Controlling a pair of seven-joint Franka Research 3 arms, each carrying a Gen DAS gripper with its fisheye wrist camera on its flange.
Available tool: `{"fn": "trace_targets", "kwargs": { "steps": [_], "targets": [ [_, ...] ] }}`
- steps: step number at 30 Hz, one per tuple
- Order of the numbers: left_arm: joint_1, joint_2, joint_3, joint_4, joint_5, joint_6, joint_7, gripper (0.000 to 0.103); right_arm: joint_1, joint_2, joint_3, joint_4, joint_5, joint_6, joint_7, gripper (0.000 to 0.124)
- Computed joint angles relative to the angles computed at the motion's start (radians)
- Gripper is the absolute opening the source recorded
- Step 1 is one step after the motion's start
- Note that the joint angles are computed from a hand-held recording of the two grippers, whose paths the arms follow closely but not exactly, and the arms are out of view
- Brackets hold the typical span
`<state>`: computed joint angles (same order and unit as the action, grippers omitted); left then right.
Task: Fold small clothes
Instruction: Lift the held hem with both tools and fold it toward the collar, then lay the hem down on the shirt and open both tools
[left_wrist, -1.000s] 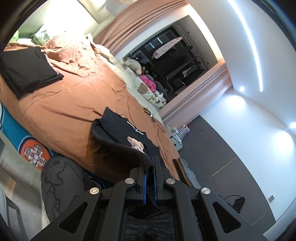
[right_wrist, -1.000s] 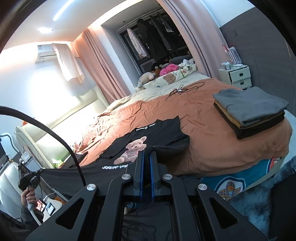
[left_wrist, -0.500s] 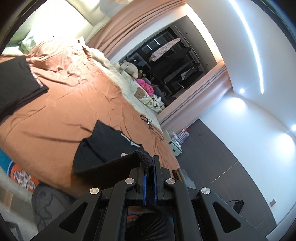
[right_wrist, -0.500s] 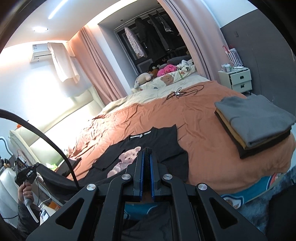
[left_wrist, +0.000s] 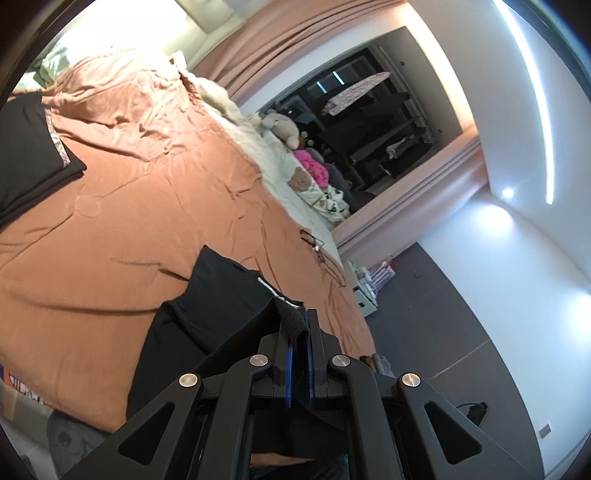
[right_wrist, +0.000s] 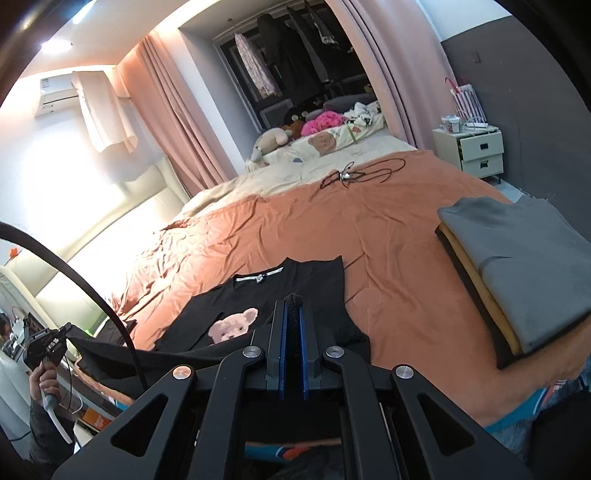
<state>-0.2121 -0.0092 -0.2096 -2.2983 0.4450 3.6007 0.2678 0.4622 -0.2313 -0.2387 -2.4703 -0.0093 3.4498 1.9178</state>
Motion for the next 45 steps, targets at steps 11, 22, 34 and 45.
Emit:
{"fn": "trace_targets", "kwargs": {
  "steps": [11,22,34,45],
  "targets": [
    [0.187,0.254,-0.121,0.301,0.326,-0.109,-0.281,0.005,0.498,0.181,-0.492,0.298,0.139,-0.198,-0.083,0.002],
    [0.481,0.544,-0.498,0.523,0.406,-0.338,-0.196,0.005,0.301,0.419,-0.323,0.593,0.533,-0.411,-0.347,0.002],
    [0.444,0.767,-0.56,0.74,0.243,-0.547,0.063,0.005,0.06,0.621,-0.159,0.875,0.472,-0.618,-0.237,0.002],
    [0.319,0.818,-0.451,0.875,0.085,-0.758,0.16,0.022,-0.031,0.73,-0.116,1.072,0.296,-0.804,0.042,0.033]
  ]
}}
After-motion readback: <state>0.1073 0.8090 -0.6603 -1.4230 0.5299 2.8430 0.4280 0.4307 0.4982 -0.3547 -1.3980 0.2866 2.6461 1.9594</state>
